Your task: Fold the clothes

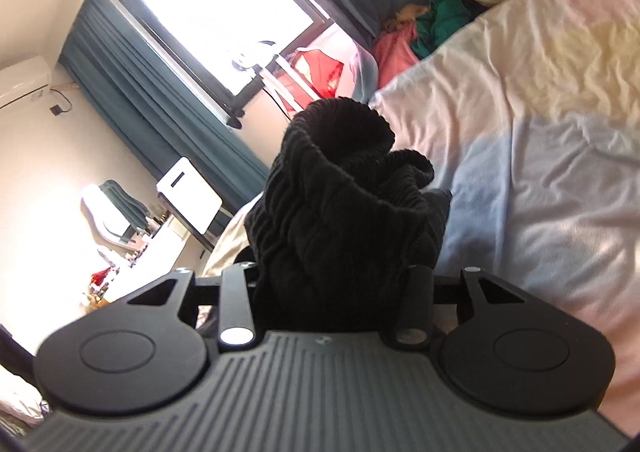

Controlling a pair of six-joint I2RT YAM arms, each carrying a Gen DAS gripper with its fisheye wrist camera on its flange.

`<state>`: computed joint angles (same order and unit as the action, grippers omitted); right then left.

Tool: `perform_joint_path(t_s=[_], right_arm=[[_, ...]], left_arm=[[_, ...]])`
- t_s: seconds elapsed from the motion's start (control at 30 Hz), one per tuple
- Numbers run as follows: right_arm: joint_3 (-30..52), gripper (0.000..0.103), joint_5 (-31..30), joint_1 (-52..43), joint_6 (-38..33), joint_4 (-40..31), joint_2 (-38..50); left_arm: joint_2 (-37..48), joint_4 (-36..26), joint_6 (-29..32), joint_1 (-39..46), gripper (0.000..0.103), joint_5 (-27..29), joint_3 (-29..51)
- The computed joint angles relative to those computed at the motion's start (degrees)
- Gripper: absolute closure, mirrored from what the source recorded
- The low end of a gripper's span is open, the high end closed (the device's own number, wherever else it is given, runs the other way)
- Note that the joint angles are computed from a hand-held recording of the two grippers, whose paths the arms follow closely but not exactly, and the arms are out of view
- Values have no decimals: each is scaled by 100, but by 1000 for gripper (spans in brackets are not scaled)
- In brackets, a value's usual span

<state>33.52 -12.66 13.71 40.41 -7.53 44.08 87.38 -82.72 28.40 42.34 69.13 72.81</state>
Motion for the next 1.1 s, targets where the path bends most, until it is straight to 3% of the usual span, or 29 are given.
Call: perform_joint_path(t_s=[0.07,0.2,0.3,0.4,0.47,0.57,0.73,0.83,0.87,0.97,1.1], right_arm=[[182,57,-148,-260,-106,-35,-87],[571,57,-953,-1338,-128,198,253],[876,57,-1563,-2235,-41,711,818],[1183,57,-1989,-3043,98,1381,1543],[1336,57,-2183,-3510,256,1924,2072],[1158,57,-2331,-4092,716,3044,2808],[713,57,-1867,-4547,1497,4802,4352],[758,57,-1362,-4534,1344,4757,5000],[761,57,-1269,-4514,1226,4681,5110],[720,57,-1283,-4461,691,4414,5225],[619,56,-1458,-4476,225,3958,5228]], left_arm=[[-236,519,-828,-287,44,97,91],[-895,3154,-3821,-1393,44,-197,55],[-813,5109,-5767,-2582,44,-1050,225],[-206,6274,-6771,-3761,44,-2142,753],[573,6735,-6966,-4408,44,-2671,1397],[1892,6919,-6900,-5117,43,-3194,2644],[3969,5824,-6115,-5950,43,-3741,5093],[5090,5121,-5839,-6166,43,-3885,6353],[5200,5164,-5763,-6157,43,-3842,6312],[5022,6115,-5586,-6042,40,-3577,5201],[5065,6256,-4962,-5847,38,-3210,4842]])
